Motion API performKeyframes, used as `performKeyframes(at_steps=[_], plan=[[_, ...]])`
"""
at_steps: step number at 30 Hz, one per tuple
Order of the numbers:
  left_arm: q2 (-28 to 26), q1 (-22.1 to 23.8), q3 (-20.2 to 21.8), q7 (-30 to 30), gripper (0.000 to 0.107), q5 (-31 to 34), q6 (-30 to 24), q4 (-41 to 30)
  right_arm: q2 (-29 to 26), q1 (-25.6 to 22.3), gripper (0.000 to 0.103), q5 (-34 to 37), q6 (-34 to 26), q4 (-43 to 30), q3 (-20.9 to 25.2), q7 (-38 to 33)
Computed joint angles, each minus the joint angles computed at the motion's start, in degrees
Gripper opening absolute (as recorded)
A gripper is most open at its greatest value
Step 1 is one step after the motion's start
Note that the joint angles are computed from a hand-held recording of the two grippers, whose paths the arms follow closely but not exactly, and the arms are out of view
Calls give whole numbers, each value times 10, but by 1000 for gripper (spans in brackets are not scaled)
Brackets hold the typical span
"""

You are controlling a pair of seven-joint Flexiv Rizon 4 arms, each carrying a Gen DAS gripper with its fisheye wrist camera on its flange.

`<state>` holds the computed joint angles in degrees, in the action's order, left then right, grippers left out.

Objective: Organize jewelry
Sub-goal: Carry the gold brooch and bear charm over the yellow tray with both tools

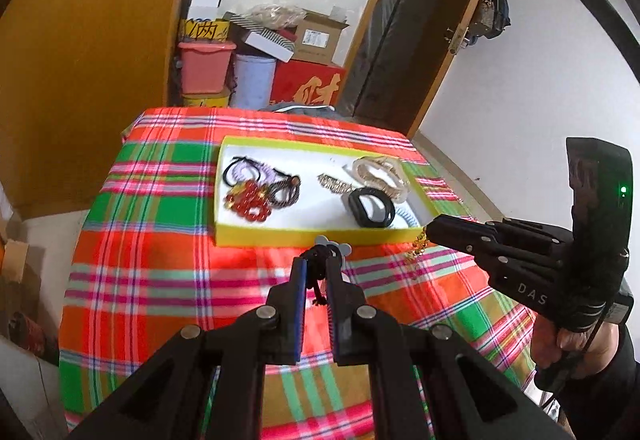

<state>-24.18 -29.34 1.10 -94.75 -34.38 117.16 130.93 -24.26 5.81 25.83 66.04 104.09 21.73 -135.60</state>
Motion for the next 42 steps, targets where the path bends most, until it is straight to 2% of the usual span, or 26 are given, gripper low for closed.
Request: performKeyframes(at_steps=[10, 21, 31, 42], plan=[[-19, 43, -4, 6, 9, 48, -31, -55, -22, 0, 7, -20, 13, -42, -15, 26], [-62, 90, -14, -8, 9, 105, -67, -117, -75, -2, 7, -76, 18, -90, -29, 90], [-99, 111, -17, -28, 9, 140, -93, -157, -124, -4, 7, -130, 9, -105, -35, 141], [-128, 136, -31, -44, 9, 165, -117, -184, -146, -9, 7, -155, -9, -115, -28, 160]])
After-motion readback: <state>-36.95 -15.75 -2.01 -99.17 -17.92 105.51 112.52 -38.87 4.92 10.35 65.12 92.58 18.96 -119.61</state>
